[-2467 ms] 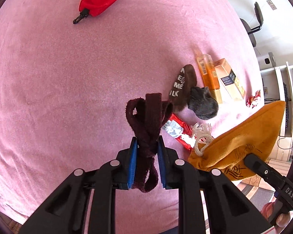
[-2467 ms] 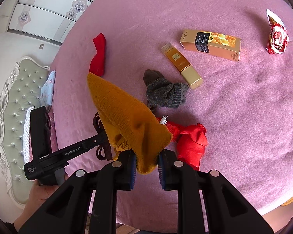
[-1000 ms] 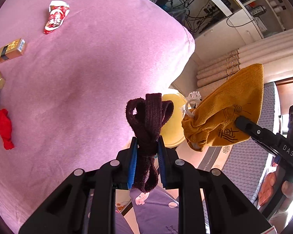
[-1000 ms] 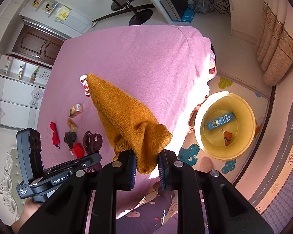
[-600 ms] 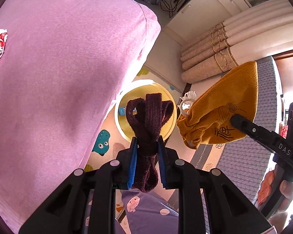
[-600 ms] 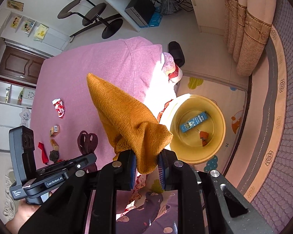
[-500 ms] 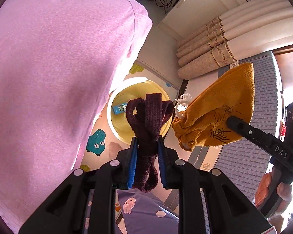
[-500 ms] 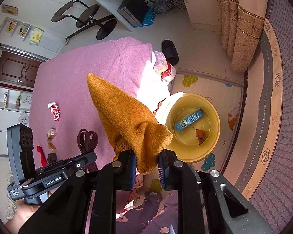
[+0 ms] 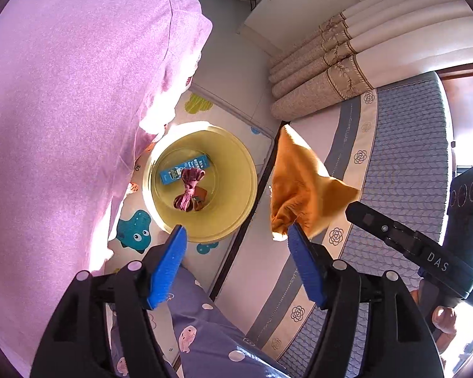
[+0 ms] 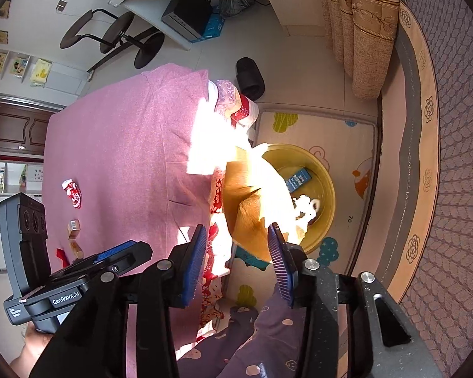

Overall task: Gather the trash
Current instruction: 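Carry the bag and shoelace to the yellow basin and release both, then return both tools to the bed toward the red cloth and wrapper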

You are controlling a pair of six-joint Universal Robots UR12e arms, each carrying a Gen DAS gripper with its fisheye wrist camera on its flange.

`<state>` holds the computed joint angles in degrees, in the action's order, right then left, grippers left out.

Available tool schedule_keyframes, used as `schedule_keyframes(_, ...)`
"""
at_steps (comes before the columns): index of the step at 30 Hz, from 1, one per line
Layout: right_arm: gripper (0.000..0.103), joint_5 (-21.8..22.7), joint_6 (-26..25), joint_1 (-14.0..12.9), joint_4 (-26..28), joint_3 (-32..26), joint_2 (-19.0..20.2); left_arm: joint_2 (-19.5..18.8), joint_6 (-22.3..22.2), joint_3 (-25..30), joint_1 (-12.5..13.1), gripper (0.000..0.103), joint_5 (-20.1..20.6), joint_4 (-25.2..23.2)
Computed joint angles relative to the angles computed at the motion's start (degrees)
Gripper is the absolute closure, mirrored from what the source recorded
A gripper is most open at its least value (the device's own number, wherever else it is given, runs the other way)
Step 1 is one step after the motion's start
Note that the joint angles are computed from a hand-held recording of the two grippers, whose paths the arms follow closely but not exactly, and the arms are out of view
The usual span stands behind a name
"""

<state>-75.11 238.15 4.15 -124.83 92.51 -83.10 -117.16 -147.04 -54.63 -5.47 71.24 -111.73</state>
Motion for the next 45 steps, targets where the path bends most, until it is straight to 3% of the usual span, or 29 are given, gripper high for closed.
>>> schedule_keyframes(3, 0.062, 0.96, 1.50, -0.23, -1.02, 0.29, 0.02, -0.07, 0.15, 0.19, -0.06, 0.036, 0.35, -0.13)
schedule_keyframes(12, 0.062, 0.90, -1.13, 0.83, 0.36, -3.96, 2.37, 0.53, 1.31, 0.44, 1.37, 0.036, -0.41, 0.85)
schedule_keyframes(22, 0.062, 2.21, -6.73, 3.93, 3.40, -13.95, 8.53, 1.02, -1.08, 1.20, 6.28, 0.036, -2.39, 2.27)
schedule_keyframes(31, 0.062, 5.70, -11.34, 9.19, 7.39, -28.79, 18.40, 1.65, -5.51, 0.84, 13.84, 0.036, -1.24, 5.37)
schedule_keyframes(45, 0.061, 10.16, -16.45, 18.22, 20.26, -62.52, 39.04, -0.47, -11.59, 3.58, 26.99, 0.035, 1.05, 6.97)
